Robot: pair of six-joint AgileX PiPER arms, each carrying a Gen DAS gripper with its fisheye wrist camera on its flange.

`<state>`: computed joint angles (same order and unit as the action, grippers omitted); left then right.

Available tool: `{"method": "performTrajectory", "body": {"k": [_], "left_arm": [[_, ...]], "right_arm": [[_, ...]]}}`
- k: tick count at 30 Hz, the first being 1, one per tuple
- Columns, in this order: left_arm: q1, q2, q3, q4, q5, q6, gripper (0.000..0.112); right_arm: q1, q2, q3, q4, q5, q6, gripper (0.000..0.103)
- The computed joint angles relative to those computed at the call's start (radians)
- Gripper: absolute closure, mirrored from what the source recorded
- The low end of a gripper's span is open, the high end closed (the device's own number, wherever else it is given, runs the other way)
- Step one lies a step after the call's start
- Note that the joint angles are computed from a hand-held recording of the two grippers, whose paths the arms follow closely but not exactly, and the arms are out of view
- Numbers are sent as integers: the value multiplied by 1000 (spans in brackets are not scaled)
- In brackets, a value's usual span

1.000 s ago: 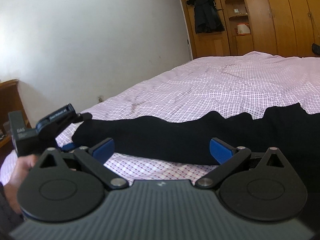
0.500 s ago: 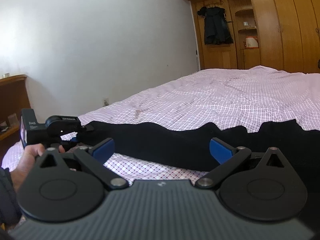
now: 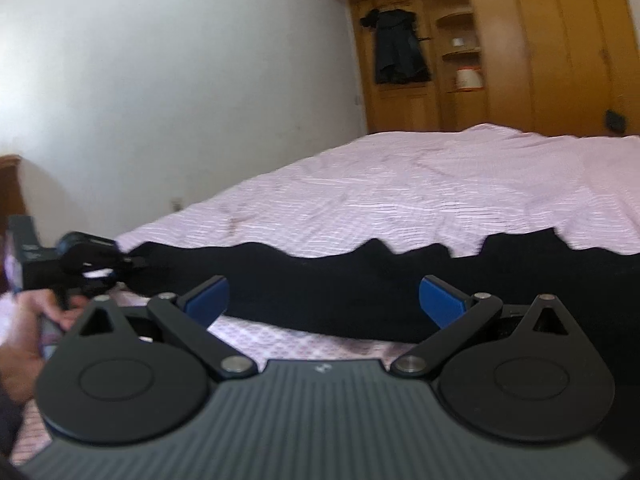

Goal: Fold small clothes
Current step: 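Lift the held cuff with the left tool and carry it across the body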

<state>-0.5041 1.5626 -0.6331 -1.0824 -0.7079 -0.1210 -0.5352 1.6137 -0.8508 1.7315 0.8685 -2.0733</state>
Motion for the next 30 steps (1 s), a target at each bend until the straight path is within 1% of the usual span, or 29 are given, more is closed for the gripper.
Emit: {"method": "performTrajectory", "body": {"k": [1,5,7,10,14,16,18,19,22,26,29,30], "left_arm": [[2,4,-10,-6,-1,12,102],[-40,19,-77,-115,-30,152,102],[-60,21,-107,-150,-46,189,102],[-117,11,-166,-206,-102,261,102],[-224,21,-297,-276,-201,411,102],[-292,48,-398,-317,-255,501,102],[-344,91,-513,-355,-286,601,102],[-362,119,-579,-375,-287,664,102],[-439,239,-795,-433,-325,829,102],[-510,417,-1099,-543,-344,1033,102],[-555,527,-1287,-601,-374,1152,102],[-565,541,-1306,-614,-390,1162,102]], "right_arm": [[-3,4,-9,-6,-7,18,0],[-35,17,-37,-29,-15,63,0],[-63,22,-56,-36,-11,69,0],[-120,32,-100,-63,6,104,0],[-218,51,-174,-117,50,173,0],[-283,69,-227,-151,84,207,0],[-347,98,-290,-192,122,237,0],[-381,117,-332,-213,137,255,0],[-473,174,-446,-253,160,302,0],[-578,254,-595,-301,208,404,0],[-637,302,-670,-307,244,433,0],[-654,318,-690,-306,257,440,0]]}}
